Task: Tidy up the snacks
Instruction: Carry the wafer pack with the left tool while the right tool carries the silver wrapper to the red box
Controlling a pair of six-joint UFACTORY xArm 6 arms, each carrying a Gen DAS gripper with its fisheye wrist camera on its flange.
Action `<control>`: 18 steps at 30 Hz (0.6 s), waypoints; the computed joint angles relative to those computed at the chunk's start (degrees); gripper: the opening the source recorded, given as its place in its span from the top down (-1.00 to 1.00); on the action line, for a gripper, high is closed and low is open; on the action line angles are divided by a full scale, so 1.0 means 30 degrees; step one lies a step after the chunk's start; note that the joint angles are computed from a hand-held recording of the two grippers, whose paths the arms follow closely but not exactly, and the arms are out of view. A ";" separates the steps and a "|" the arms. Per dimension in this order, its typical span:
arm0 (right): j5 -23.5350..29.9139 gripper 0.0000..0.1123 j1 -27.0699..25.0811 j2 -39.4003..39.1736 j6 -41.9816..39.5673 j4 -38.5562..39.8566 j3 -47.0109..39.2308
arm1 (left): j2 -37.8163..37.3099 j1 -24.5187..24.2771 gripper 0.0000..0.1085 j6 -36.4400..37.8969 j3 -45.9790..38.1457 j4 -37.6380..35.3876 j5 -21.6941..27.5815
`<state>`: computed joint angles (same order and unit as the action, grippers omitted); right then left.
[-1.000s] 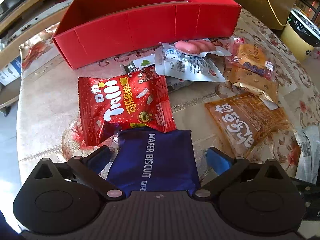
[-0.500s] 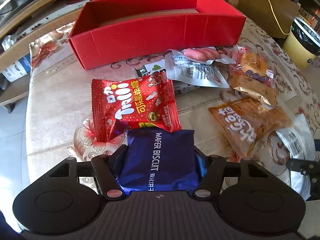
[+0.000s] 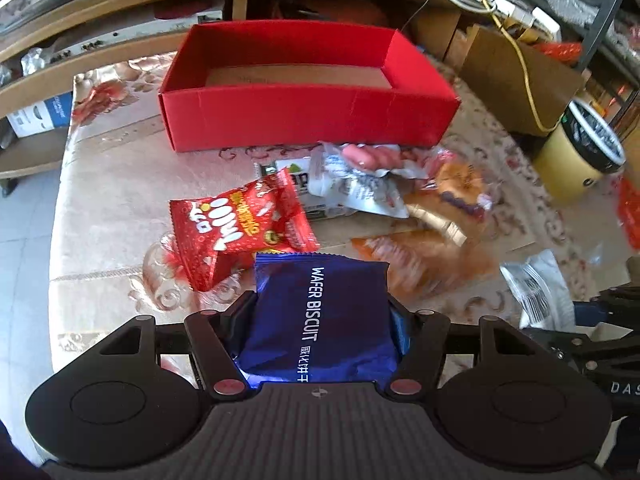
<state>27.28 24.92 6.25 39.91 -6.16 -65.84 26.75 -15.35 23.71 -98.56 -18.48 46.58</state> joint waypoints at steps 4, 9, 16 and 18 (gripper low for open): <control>-0.0898 0.36 -0.0066 -0.0676 0.0187 -0.0323 0.0494 | -0.0674 -0.0134 -0.30 0.0193 0.0701 -0.0669 -0.0336; -0.1544 0.36 -0.0382 -0.0397 0.0273 -0.0602 -0.0110 | -0.0608 -0.0367 -0.30 0.0164 0.0192 -0.1580 -0.0721; -0.1799 0.36 -0.1354 0.2308 0.0070 -0.1021 -0.3871 | 0.2142 -0.0740 -0.30 -0.0524 -0.3859 -0.1773 -0.1604; -0.1508 0.36 -0.1711 0.3747 -0.0212 -0.0807 -0.5806 | 0.3478 -0.0787 -0.30 -0.1262 -0.5802 -0.1336 -0.1665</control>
<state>22.76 19.78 17.49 39.27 -8.58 -83.25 37.18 -17.71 19.92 -115.97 -22.48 41.58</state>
